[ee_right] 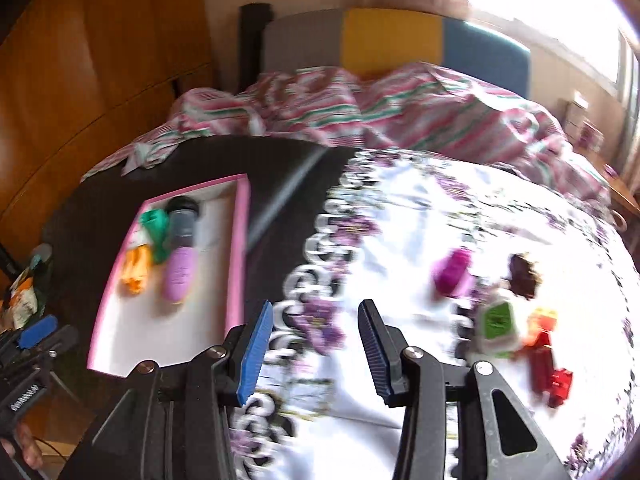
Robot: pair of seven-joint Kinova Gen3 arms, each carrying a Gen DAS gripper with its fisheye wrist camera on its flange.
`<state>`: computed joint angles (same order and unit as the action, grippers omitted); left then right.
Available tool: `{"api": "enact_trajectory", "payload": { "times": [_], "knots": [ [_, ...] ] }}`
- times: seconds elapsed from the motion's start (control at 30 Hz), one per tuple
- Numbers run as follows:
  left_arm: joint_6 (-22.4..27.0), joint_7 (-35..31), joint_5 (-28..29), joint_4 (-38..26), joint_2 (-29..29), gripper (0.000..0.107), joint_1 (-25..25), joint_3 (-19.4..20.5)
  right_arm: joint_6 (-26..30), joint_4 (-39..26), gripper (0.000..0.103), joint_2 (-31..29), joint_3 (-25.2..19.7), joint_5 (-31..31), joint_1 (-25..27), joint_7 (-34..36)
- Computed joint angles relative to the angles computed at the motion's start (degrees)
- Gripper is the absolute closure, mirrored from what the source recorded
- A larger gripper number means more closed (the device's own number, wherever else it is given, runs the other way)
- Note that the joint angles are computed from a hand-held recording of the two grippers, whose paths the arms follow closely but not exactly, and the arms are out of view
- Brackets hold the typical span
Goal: Organize rigid objects
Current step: 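Move both grippers back toward the remaining toys on the tablecloth, then grasp the magenta perforated cup with the left gripper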
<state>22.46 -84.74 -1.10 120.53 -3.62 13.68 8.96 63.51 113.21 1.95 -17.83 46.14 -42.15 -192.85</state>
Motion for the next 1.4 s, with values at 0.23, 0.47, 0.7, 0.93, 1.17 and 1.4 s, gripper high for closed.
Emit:
{"api": "enact_trajectory", "payload": {
  "times": [0.23,0.47,0.7,0.93,1.17,1.4],
  "knots": [
    [0.8,3.4,-3.8,-1.7,1.3,0.061,2.0,2.3,3.3,5.7,0.058,-5.9,-0.8,-3.1,3.0,-1.4],
    [0.9,4.1,-6.1,-4.0,2.9,0.061,5.6,3.8,6.0,12.2,0.058,-14.9,-1.6,-6.2,9.7,-1.0],
    [4.5,-3.6,-0.5,-10.9,8.5,0.060,10.2,5.7,3.0,21.0,0.058,-21.1,1.0,-7.3,18.8,-1.9],
    [8.7,-0.9,-4.2,-21.1,18.6,0.059,19.2,4.8,-3.7,24.8,0.058,-28.1,3.2,-10.5,25.0,-2.1],
    [12.3,-2.9,-1.9,-32.3,28.2,0.059,22.5,5.7,-7.1,24.0,0.058,-28.1,2.7,-13.1,28.7,2.6],
    [15.8,-3.7,-2.3,-44.0,36.0,0.042,28.3,3.5,-10.3,23.9,0.058,-29.3,1.8,-14.9,32.7,6.9]
  ]
}}
